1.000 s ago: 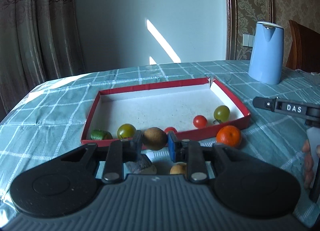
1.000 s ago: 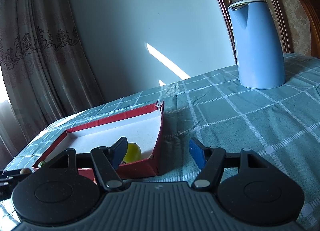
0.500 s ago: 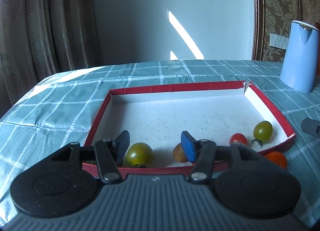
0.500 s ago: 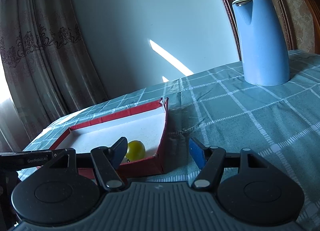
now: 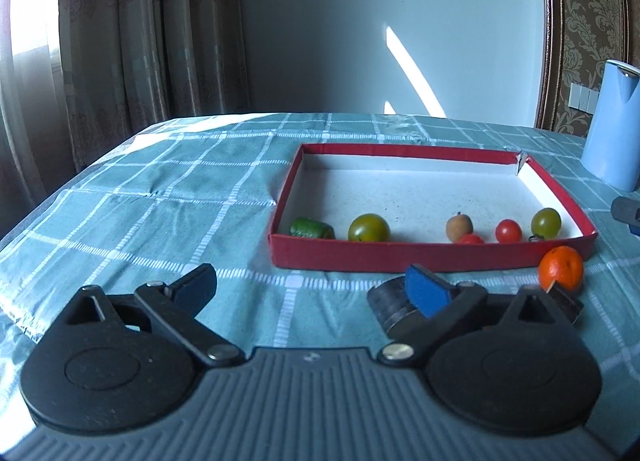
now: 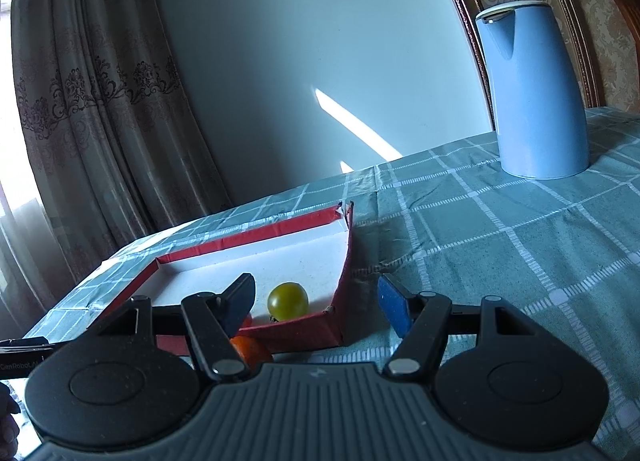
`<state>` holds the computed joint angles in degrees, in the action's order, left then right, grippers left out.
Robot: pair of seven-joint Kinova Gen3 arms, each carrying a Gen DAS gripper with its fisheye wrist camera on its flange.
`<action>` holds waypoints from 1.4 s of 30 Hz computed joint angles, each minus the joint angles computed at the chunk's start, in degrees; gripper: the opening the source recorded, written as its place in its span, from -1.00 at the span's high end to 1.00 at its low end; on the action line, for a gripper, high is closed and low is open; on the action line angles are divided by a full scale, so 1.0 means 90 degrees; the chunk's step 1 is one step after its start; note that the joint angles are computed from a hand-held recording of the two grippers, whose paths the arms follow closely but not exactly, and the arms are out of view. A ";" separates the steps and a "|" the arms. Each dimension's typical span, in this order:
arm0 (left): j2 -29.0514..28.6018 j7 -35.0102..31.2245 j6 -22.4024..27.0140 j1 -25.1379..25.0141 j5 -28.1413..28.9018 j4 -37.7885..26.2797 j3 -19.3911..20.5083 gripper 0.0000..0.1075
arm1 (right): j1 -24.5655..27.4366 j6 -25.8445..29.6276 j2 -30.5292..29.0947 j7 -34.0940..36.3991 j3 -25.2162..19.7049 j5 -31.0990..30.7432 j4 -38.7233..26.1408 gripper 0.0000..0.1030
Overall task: Organize fruits
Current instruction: 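Lower the brown fruit into the tray and open the left gripper, then reach and close the right gripper on the wooden log cylinder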
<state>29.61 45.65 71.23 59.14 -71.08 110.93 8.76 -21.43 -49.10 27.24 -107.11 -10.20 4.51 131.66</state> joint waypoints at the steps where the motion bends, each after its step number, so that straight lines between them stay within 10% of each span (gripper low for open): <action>1: -0.0008 0.0070 -0.0005 0.0010 0.0055 0.0064 0.0010 -0.88 | 0.0040 -0.0083 -0.0006 -0.0013 -0.0028 0.0126 0.0066 -0.31; 9: -0.0171 0.1184 -0.0204 0.0038 0.0142 0.0720 0.0057 -0.90 | -0.0052 0.0047 -0.0394 0.0678 -0.0178 0.1016 0.0616 -0.31; 21: -0.0251 0.1440 -0.0430 -0.0166 -0.0066 0.0906 0.0185 -0.92 | -0.1092 0.2048 -0.0638 0.2111 -0.0057 -0.0490 -0.0089 -0.30; 29: -0.0252 0.1447 -0.0441 -0.0186 -0.0141 0.0925 0.0218 -0.92 | -0.1182 0.2951 -0.0457 0.2071 0.0044 -0.0646 -0.0709 -0.11; 31: -0.0260 0.1452 -0.0467 -0.0202 -0.0160 0.0940 0.0221 -0.92 | -0.1145 0.3263 -0.0418 0.2062 0.0006 -0.0614 -0.0886 0.24; 42: -0.0262 0.1499 -0.0463 -0.0208 -0.0165 0.0953 0.0235 -0.92 | -0.0868 0.2789 -0.0560 0.1779 -0.0284 -0.0395 -0.0513 0.34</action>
<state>27.25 59.14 67.07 57.26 -72.56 119.51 10.88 -29.24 -24.00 22.20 -91.10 -12.75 0.95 127.04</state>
